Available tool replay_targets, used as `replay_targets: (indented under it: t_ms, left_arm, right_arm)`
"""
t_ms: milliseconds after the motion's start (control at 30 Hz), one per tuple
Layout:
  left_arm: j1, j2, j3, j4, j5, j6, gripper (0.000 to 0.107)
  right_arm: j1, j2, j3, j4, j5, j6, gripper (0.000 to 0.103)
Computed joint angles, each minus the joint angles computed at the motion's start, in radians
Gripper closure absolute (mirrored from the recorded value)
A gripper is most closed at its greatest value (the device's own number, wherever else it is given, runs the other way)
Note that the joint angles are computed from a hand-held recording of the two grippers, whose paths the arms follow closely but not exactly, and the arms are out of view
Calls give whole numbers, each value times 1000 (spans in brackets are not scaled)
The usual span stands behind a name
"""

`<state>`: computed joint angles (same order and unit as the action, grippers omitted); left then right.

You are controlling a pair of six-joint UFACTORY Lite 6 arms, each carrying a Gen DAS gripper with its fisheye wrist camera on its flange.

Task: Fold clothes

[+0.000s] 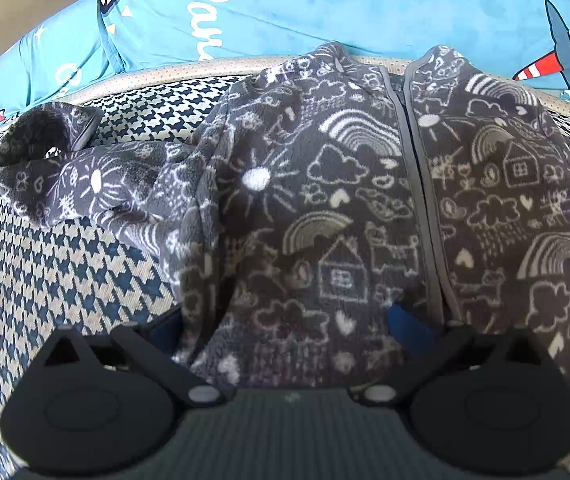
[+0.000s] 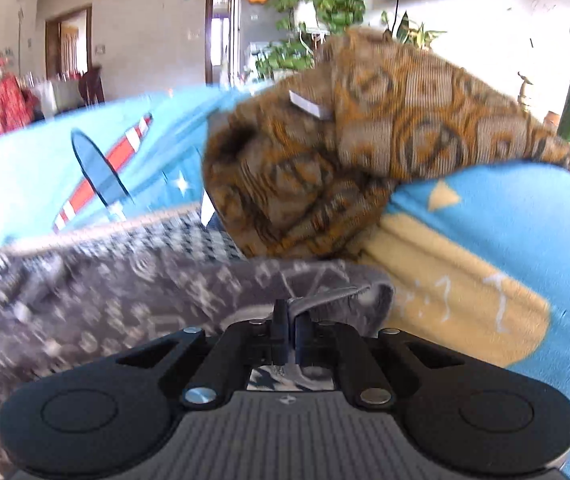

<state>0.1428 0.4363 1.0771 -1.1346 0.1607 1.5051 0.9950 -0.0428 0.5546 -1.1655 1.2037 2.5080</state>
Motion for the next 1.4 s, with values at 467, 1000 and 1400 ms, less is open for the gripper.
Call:
replay_targets:
  t_ms: [467,1000,1400]
  left_arm:
    - [8,-8,-19,-176,5,188,4]
    - [-3,-4,-14,-162,-11,153,4]
    - [-13,-7,-19,-197,-24,177,4]
  right_arm:
    - [325,1,296,-123,395,32,99]
    - [348,45,465,267,564,63,96]
    - [377,-105,273,369,554,110,60]
